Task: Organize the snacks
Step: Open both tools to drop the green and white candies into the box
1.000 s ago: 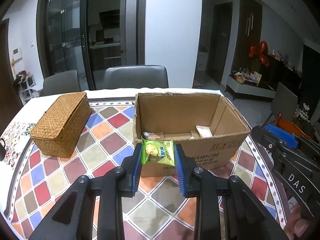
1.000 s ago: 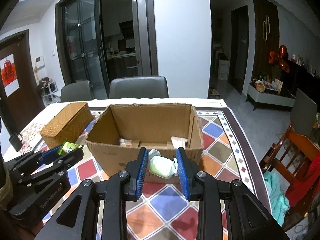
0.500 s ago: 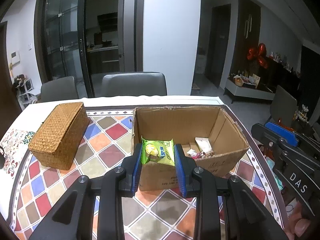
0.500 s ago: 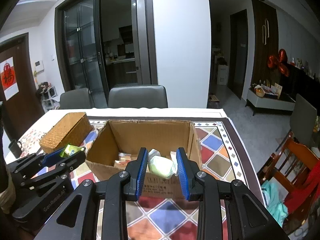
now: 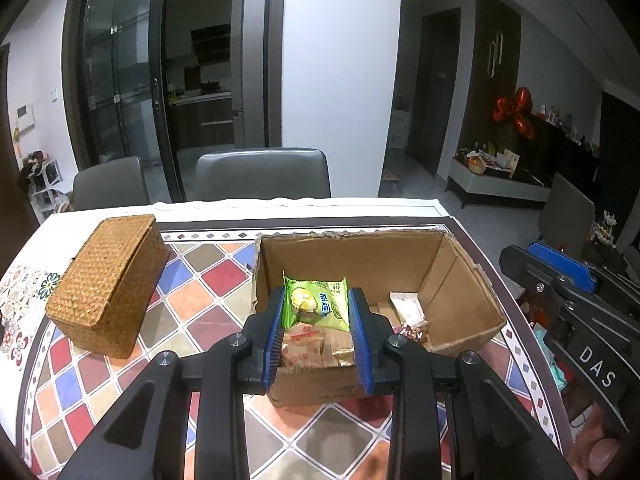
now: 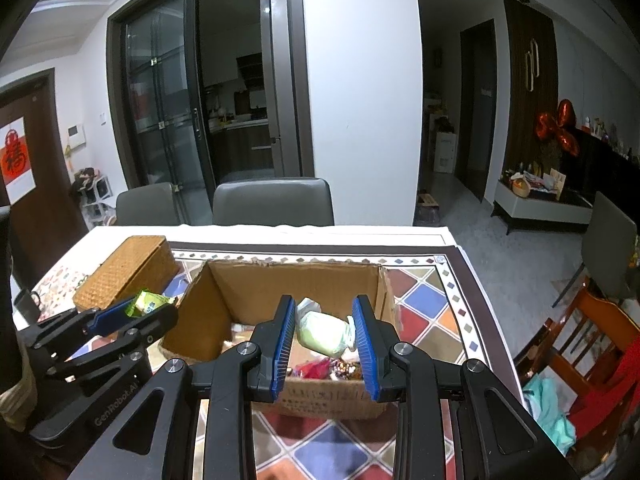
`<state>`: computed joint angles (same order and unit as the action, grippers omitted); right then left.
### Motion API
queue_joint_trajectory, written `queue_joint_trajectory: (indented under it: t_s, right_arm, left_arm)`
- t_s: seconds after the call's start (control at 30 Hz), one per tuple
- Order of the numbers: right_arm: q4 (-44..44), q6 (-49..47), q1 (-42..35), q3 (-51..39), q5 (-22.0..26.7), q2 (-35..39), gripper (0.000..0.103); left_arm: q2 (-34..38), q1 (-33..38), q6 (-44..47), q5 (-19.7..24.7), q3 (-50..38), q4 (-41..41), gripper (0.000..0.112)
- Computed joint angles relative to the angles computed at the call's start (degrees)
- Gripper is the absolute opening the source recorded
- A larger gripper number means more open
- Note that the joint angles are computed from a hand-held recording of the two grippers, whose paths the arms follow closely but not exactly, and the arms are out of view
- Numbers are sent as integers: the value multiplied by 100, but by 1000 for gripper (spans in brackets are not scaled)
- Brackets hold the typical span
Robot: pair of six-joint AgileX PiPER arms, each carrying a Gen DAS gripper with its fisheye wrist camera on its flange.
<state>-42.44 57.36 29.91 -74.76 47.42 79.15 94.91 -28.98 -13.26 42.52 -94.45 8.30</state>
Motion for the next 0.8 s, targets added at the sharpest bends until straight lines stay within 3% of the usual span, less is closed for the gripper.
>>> queue_joint_trajectory:
  t_s: [0.67,0.77,0.8]
  right_arm:
    - [1060,-1098,-808,-580,-675,933,31]
    - [1090,-1158,-846,-641,-678,1049,32]
    - [1056,-1148,-846,-667,-663,1076,32]
  left_arm:
    - [1073,221,276,187,-934,-344,33]
    - [1104,216,253,204,-965,-330,37]
    - [1095,202,241,194,-952,-290,43]
